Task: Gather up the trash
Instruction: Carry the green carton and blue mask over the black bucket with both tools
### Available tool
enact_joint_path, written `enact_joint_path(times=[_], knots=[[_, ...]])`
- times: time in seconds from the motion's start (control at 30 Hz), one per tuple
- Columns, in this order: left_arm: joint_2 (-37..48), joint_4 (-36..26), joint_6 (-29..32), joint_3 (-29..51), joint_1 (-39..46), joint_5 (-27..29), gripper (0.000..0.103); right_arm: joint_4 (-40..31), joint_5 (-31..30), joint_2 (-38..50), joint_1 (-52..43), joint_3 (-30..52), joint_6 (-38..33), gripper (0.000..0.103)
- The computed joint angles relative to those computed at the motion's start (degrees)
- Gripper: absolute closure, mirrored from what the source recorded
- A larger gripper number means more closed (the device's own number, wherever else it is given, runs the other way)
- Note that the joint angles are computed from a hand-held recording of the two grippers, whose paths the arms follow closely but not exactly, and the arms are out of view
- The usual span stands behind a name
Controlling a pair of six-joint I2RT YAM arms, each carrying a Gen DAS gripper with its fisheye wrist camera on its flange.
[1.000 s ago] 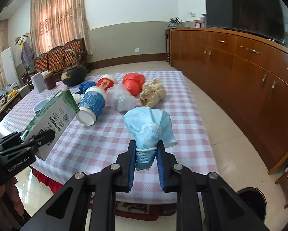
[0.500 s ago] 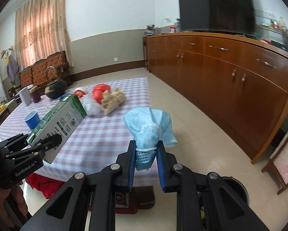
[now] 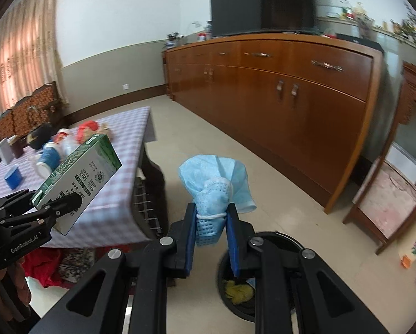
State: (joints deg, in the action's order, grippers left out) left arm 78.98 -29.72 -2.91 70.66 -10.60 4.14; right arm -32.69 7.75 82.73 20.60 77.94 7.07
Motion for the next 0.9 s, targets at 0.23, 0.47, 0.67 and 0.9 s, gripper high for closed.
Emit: enact_joint_path(times=[0.23,0.47,0.67,0.9], knots=[[5.8,0.3,0.7,1.9,-8.7,-0.2,0.065,-0.1,-4.1,-4.3,-9.5,-7.7,-3.1,0.081],[14.4,0.5,1.6,4.9,-15.0,1.3,0.065,1.9,-10.0,-3.2,-18.9,-13.7,-10.3,0.081],[24.4,-0.9,3.0,10.8,-17.5,3.5,0.065,4.4,-14.7,5.2,-24.3,-14.5,-18.5,0.081],[38.8,-7.8,5.2,22.1,-18.0,6.1,0.037,5.4,-14.9,18.1,-26.4,-11.1,-28.3,0.029]])
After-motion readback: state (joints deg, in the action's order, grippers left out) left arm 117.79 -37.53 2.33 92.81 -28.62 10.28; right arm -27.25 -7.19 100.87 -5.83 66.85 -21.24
